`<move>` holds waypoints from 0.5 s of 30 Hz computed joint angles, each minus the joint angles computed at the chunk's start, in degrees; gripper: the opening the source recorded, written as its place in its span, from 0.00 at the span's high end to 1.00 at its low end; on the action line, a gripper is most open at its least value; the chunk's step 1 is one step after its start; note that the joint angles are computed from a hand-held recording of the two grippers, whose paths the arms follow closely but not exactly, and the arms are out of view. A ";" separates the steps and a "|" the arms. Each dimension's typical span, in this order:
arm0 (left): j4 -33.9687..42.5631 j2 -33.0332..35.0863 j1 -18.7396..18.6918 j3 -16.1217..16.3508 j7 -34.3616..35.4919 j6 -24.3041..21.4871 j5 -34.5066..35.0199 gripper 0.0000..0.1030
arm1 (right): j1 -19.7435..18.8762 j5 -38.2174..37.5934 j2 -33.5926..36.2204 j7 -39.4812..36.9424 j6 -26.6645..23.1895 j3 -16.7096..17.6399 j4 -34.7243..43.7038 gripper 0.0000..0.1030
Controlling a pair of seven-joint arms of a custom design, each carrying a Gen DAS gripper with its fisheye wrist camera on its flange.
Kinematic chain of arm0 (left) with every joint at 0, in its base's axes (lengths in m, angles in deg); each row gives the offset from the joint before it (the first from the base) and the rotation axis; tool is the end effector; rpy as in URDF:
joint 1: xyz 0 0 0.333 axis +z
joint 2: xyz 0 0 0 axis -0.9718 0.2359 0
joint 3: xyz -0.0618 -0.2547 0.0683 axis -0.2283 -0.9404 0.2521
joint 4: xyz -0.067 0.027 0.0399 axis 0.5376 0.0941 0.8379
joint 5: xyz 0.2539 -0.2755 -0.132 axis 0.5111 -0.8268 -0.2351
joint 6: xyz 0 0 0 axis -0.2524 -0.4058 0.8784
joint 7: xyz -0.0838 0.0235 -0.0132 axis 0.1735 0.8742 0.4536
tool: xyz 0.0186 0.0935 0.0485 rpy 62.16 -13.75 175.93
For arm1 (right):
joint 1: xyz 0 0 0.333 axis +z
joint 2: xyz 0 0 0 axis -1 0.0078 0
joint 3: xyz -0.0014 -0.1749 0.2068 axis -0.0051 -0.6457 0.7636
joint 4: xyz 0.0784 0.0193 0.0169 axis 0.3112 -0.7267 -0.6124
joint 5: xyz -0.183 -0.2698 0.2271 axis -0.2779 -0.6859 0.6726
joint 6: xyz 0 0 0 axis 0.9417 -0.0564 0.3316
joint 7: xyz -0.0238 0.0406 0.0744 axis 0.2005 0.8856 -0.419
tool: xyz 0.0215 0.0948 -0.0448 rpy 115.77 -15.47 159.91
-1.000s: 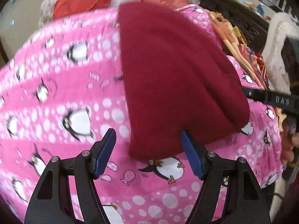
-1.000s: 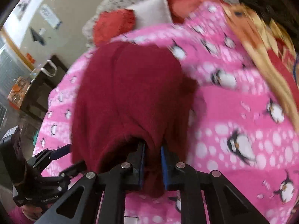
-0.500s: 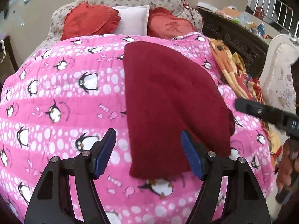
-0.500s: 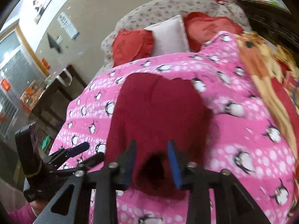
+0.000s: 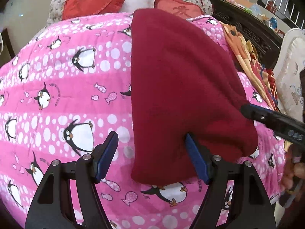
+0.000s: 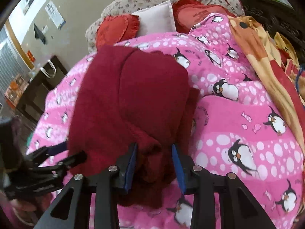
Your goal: Fold small clothes
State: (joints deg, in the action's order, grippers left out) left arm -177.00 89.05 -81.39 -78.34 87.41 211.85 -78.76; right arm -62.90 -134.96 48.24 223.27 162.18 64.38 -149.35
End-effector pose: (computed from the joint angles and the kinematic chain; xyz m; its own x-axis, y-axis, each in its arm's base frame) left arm 0.5572 -0.2092 0.3026 -0.4205 -0.8975 0.1329 -0.7846 0.2861 -0.5500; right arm 0.4838 0.2475 0.2943 -0.0488 -0.9488 -0.3121 -0.7939 0.2265 -0.5643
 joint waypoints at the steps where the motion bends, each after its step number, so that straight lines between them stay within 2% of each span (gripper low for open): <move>1: -0.49 -0.32 -0.28 0.28 -0.27 0.57 0.52 0.28 | 0.94 -1.93 -1.26 2.19 -0.04 -0.83 -0.48 0.67; 3: -0.73 -0.33 -0.82 0.90 -1.26 1.10 1.82 0.28 | 2.28 -11.55 -3.88 10.54 -1.39 -1.64 -0.10 0.67; 6: -0.80 -0.23 -0.42 0.50 -1.81 1.16 1.57 0.28 | 2.00 -23.99 -5.22 20.98 -2.18 -0.09 1.92 0.67; 7: -0.94 -0.29 -0.64 0.67 -2.44 1.32 1.88 0.28 | 1.59 -25.41 -5.03 22.08 -2.20 0.73 2.46 0.67; 9: -1.36 -0.54 -1.03 1.07 -3.52 1.74 2.80 0.28 | 0.27 -21.14 -3.41 17.39 -2.69 2.85 2.92 0.67; 11: -1.65 -0.70 -1.66 1.64 -4.88 2.14 4.26 0.28 | -2.00 -11.91 -0.42 9.38 -3.98 5.90 3.12 0.67; 13: -1.89 -0.87 -1.85 1.89 -5.70 1.96 5.48 0.28 | -2.01 -9.12 1.18 7.61 -5.35 6.18 3.08 0.67; 15: -2.22 -1.05 -2.16 2.17 -6.59 2.37 6.64 0.28 | -1.13 -10.08 1.55 9.69 -5.47 4.96 2.94 0.67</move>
State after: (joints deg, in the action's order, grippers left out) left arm -179.23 88.00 -83.55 -76.17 80.82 214.22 -72.12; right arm -64.03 -145.04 49.79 232.97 156.72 69.35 -146.40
